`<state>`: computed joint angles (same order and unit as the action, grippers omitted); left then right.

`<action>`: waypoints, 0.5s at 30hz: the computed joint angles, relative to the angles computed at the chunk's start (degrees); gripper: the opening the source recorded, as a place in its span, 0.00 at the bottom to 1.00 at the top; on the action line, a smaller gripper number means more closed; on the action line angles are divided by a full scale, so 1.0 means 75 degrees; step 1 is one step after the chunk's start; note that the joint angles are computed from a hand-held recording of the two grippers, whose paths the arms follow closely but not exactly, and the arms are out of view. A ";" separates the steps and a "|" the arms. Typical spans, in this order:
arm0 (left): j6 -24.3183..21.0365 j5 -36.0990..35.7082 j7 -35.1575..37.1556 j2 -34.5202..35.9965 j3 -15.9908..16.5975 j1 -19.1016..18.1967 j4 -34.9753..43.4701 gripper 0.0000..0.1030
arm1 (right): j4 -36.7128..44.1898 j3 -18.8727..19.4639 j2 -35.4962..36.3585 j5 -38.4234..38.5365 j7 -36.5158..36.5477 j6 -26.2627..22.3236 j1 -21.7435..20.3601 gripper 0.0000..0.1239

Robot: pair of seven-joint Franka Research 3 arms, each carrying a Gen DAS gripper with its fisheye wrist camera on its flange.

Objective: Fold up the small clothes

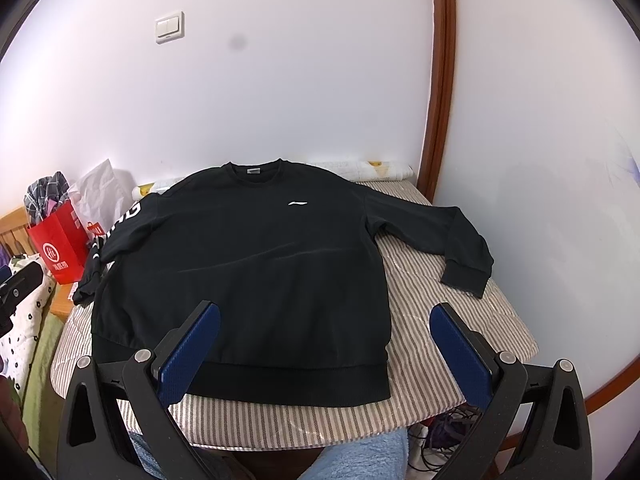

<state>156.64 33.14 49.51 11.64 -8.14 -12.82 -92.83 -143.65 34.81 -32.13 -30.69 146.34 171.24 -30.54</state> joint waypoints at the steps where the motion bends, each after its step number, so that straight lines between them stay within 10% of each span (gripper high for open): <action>1: 0.0006 -0.0011 0.0002 -0.0003 0.0000 0.0004 -0.0008 1.00 | 0.0015 -0.0022 0.0022 0.0007 -0.0009 0.0001 0.0012 0.83; 15: 0.0080 -0.0047 0.0011 -0.0032 0.0000 0.0023 -0.0087 1.00 | 0.0078 -0.0139 -0.0003 -0.0070 0.0059 -0.0152 0.0212 0.83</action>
